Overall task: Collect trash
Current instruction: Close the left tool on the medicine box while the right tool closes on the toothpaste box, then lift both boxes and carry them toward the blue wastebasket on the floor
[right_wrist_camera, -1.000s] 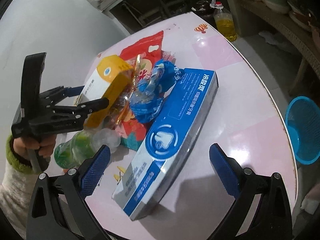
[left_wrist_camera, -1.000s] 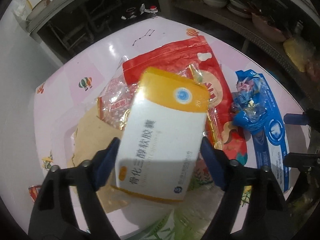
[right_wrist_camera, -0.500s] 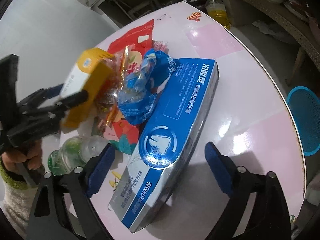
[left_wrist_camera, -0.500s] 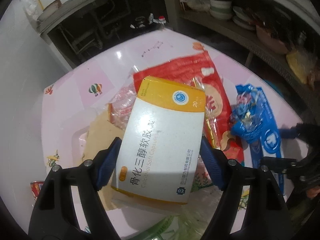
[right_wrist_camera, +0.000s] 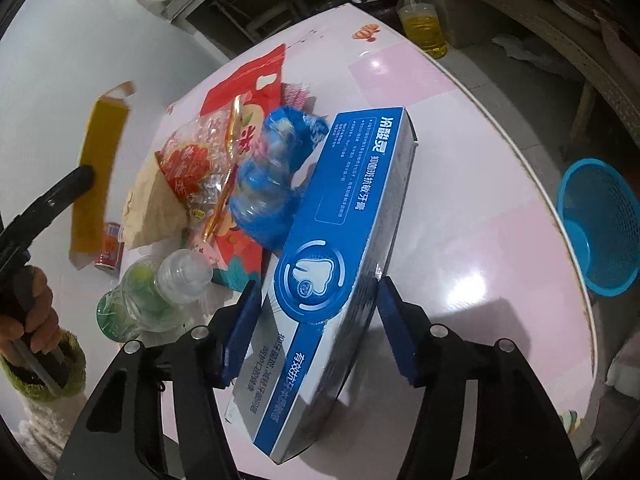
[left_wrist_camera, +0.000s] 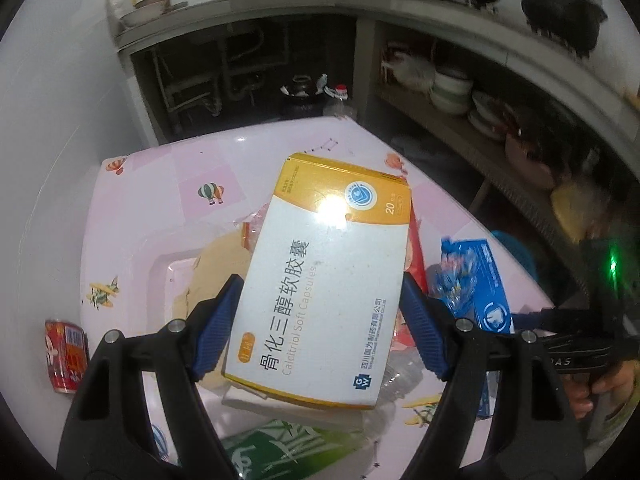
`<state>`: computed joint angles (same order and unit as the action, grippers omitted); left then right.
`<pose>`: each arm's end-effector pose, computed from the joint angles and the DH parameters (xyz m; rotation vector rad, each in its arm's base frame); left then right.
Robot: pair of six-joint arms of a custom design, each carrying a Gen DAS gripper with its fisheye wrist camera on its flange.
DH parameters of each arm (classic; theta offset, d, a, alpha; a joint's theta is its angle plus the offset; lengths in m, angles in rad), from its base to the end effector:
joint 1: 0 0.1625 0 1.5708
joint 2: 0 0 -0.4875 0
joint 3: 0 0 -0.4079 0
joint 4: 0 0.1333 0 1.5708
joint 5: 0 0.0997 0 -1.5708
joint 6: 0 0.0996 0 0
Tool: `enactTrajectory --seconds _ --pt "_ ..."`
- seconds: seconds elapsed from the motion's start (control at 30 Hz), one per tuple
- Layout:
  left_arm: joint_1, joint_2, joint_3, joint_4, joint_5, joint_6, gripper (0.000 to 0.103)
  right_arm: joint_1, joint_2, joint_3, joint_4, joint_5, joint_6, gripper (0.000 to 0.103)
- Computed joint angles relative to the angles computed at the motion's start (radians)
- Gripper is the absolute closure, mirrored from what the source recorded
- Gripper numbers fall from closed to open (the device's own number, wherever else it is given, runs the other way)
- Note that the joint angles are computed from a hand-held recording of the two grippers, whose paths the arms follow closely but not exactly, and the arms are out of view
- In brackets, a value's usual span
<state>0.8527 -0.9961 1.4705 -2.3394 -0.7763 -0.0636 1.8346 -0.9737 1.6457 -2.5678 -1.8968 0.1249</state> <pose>-0.3353 -0.6944 0.3475 0.6350 2.3385 -0.7179 0.2851 -0.6666 0.2541 0.1205 -2.8337 0.5461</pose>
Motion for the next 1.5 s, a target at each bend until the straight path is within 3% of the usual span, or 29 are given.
enactTrajectory --seconds 0.47,0.63,0.7,0.97,1.03,1.1,1.23,1.37,1.5 --pt "-0.043 -0.066 0.138 -0.115 -0.08 -0.137 0.029 -0.025 -0.135 0.137 -0.071 -0.019 0.008 0.05" --pt "-0.065 -0.065 0.179 -0.139 -0.116 -0.166 0.029 -0.003 -0.153 0.134 0.007 -0.145 -0.055 0.046" --pt "-0.074 -0.062 0.197 -0.154 -0.13 -0.18 0.029 0.005 -0.156 0.14 -0.007 -0.191 -0.065 0.03" --pt "-0.092 -0.04 0.235 -0.185 -0.187 -0.222 0.029 0.025 -0.114 0.154 -0.103 -0.315 -0.148 0.029" --pt "-0.091 -0.032 0.235 -0.186 -0.192 -0.226 0.029 0.034 -0.103 0.169 -0.156 -0.348 -0.19 0.035" --pt "-0.092 -0.026 0.233 -0.179 -0.191 -0.224 0.029 0.034 -0.104 0.174 -0.158 -0.342 -0.2 0.051" --pt "-0.099 -0.005 0.216 -0.166 -0.18 -0.222 0.029 0.024 -0.122 0.192 -0.178 -0.311 -0.203 0.054" --pt "-0.099 0.022 0.185 -0.164 -0.187 -0.21 0.029 -0.011 -0.173 0.214 -0.19 -0.227 -0.168 0.056" --pt "-0.098 0.076 0.123 -0.151 -0.22 -0.178 0.029 -0.038 -0.221 0.236 -0.224 -0.21 -0.147 0.056"
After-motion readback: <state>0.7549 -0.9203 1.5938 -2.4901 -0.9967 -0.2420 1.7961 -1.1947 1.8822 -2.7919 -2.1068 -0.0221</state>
